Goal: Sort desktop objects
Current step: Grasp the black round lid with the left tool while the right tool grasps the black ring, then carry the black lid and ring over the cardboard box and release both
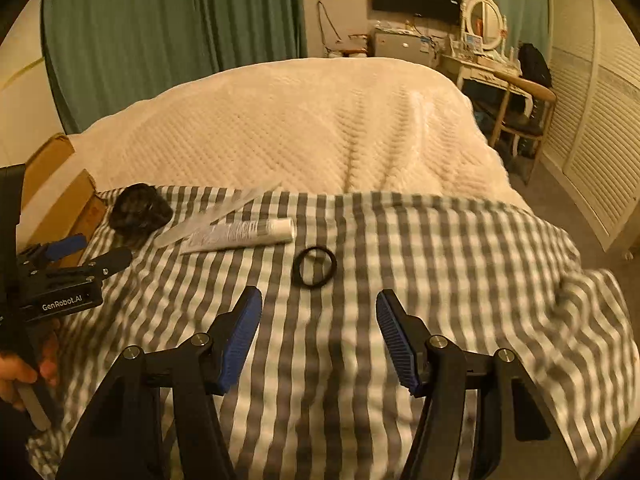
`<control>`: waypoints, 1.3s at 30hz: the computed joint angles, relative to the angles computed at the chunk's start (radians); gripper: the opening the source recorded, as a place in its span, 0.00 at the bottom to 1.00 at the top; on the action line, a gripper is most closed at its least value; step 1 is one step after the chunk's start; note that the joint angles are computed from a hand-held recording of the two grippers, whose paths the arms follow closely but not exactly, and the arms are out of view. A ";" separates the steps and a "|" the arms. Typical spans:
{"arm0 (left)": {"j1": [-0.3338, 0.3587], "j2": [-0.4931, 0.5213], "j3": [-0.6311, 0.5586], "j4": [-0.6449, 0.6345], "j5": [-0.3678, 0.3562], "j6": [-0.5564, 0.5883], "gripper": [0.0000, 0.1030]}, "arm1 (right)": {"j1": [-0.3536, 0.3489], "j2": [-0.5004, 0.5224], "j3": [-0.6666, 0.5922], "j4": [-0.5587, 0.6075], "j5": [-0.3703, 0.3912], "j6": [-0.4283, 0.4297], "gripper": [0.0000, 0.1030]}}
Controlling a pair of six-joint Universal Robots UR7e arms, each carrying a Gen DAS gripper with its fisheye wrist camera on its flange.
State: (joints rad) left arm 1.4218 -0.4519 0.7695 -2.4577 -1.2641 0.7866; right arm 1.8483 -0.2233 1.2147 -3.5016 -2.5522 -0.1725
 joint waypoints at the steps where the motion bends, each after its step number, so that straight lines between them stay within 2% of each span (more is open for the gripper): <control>1: -0.001 0.013 -0.019 0.012 0.004 0.001 0.98 | -0.008 0.013 -0.027 0.011 0.004 -0.007 0.57; 5: -0.006 0.062 -0.096 0.026 0.001 0.005 0.98 | -0.038 0.054 -0.119 0.051 0.024 -0.020 0.57; 10: -0.004 0.124 -0.210 0.068 -0.018 -0.047 0.98 | -0.049 0.125 -0.256 0.110 -0.023 -0.062 0.57; 14: 0.001 0.168 -0.304 0.128 -0.033 -0.081 0.98 | -0.064 0.143 -0.285 0.128 -0.021 -0.058 0.57; 16: 0.004 0.185 -0.345 0.164 -0.042 -0.093 0.93 | -0.069 0.153 -0.304 0.131 -0.019 -0.062 0.57; 17: 0.005 0.184 -0.346 0.170 -0.046 -0.094 0.86 | -0.071 0.154 -0.309 0.135 -0.015 -0.063 0.57; 18: 0.005 0.181 -0.341 0.167 -0.047 -0.092 0.82 | -0.072 0.161 -0.325 0.146 -0.017 -0.066 0.56; 19: 0.004 0.179 -0.337 0.169 -0.044 -0.087 0.76 | -0.073 0.168 -0.340 0.148 -0.023 -0.074 0.47; 22: 0.002 0.163 -0.303 0.153 -0.039 -0.058 0.65 | -0.076 0.169 -0.337 0.143 -0.028 -0.071 0.32; 23: 0.001 0.156 -0.286 0.138 -0.036 -0.048 0.65 | -0.077 0.161 -0.323 0.141 -0.021 -0.063 0.28; 24: 0.001 0.157 -0.290 0.136 -0.033 -0.034 0.65 | -0.078 0.157 -0.314 0.135 -0.018 -0.060 0.16; 25: 0.001 0.153 -0.281 0.128 -0.032 -0.024 0.65 | -0.079 0.151 -0.304 0.132 -0.013 -0.053 0.09; 27: 0.003 0.140 -0.255 0.101 -0.036 -0.017 0.65 | -0.080 0.142 -0.283 0.114 0.003 -0.048 0.04; 31: 0.003 0.128 -0.237 0.080 -0.036 -0.016 0.64 | -0.078 0.127 -0.244 0.057 0.026 -0.047 0.03; 36: 0.001 0.035 -0.082 0.018 -0.049 -0.001 0.64 | -0.064 0.107 -0.202 -0.005 0.029 -0.035 0.03; 39: -0.001 -0.032 0.011 -0.002 -0.093 0.004 0.64 | -0.046 0.096 -0.179 -0.028 0.020 -0.022 0.03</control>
